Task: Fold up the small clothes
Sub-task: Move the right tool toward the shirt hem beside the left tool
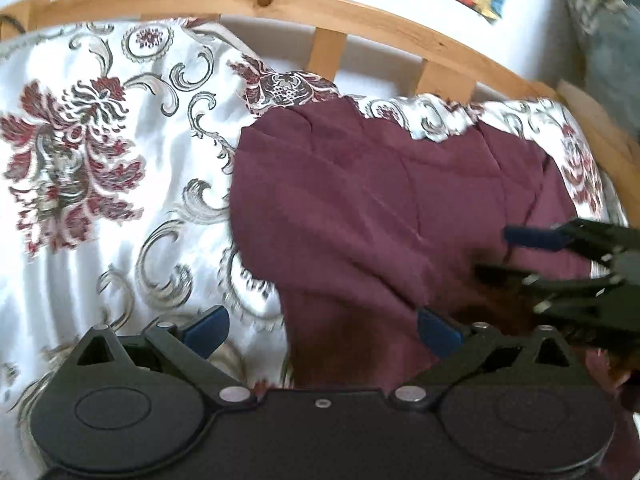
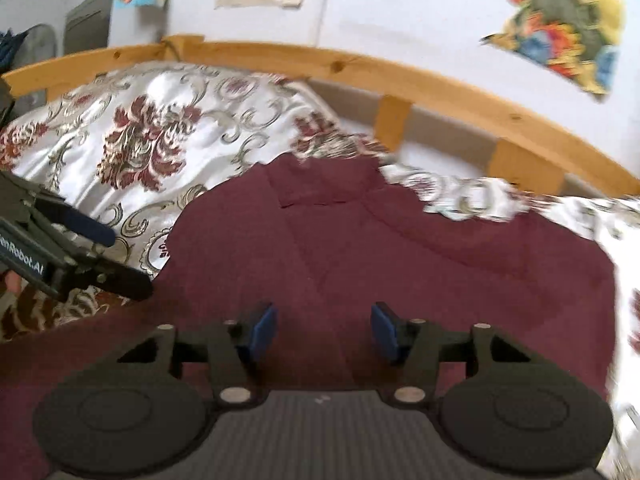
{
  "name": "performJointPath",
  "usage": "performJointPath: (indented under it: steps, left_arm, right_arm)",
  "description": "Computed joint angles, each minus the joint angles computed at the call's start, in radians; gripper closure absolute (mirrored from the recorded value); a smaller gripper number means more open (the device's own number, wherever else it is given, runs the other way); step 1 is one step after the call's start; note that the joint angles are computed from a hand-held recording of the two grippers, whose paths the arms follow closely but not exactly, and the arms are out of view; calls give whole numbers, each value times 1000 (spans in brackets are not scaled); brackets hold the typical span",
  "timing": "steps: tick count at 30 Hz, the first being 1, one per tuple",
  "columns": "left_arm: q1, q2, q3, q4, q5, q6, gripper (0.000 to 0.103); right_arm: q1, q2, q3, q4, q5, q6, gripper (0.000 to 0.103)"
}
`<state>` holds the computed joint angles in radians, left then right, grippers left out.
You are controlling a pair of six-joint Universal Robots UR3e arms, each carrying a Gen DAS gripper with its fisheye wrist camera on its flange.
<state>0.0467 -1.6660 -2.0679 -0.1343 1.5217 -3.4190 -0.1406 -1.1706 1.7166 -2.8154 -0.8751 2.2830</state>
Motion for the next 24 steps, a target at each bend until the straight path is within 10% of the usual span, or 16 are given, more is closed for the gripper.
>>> performJointPath:
  steps: [7, 11, 24]
  left_arm:
    - [28, -137, 139, -85, -54, 40, 11]
    - [32, -179, 152, -78, -49, 45, 12]
    - [-20, -168, 134, -85, 40, 191, 14]
  right_arm:
    - [94, 181, -250, 159, -81, -68, 49]
    - [104, 214, -295, 202, -104, -75, 97]
    - [98, 229, -252, 19, -145, 29, 93]
